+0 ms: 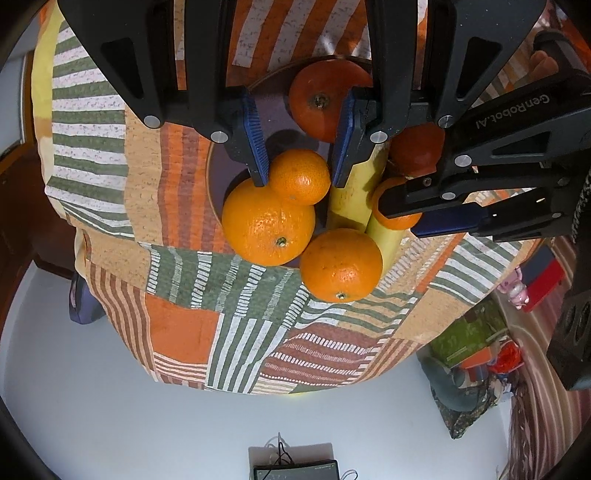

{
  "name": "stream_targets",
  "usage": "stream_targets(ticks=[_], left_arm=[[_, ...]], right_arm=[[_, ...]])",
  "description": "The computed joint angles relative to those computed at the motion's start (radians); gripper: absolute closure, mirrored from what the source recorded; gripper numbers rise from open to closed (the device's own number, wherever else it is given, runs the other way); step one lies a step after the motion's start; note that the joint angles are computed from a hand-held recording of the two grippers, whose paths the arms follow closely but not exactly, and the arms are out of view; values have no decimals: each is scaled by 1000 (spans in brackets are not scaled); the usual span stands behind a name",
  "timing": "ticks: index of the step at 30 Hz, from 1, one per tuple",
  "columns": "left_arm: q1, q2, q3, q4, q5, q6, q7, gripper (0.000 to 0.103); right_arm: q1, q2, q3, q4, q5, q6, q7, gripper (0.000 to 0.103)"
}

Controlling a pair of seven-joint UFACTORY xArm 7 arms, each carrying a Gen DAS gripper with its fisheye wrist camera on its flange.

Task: Organize fruits
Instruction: 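Open both tools and pull them back from the plate, then grasp a dark red plum with the left tool while the right tool grasps the other plum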

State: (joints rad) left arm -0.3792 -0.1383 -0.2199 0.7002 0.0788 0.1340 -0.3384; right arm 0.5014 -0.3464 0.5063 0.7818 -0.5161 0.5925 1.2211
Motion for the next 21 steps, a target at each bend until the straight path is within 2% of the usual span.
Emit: stream_targets(ticks=[4, 9, 11, 13, 17, 21], left_arm=[[1, -34, -3, -19, -1, 1, -7, 70], [9, -137, -9, -68, 0, 21, -16, 68], [3, -194, -1, -96, -10, 34, -11, 65], [-4, -255, 6, -128, -21, 50, -3, 63], [1, -387, -2, -194, -27, 96, -7, 58], [-20, -506, 4, -257, -46, 158, -3, 56]], right_arm=[[4, -11, 3, 4, 1, 20, -3, 65], [17, -54, 12, 11, 19, 58, -18, 64], [25, -76, 12, 9, 40, 61, -29, 59], [24, -113, 28, 3, 48, 63, -14, 48], [21, -148, 70, 17, 65, 94, -7, 48], [24, -168, 113, 36, 79, 132, 8, 48]])
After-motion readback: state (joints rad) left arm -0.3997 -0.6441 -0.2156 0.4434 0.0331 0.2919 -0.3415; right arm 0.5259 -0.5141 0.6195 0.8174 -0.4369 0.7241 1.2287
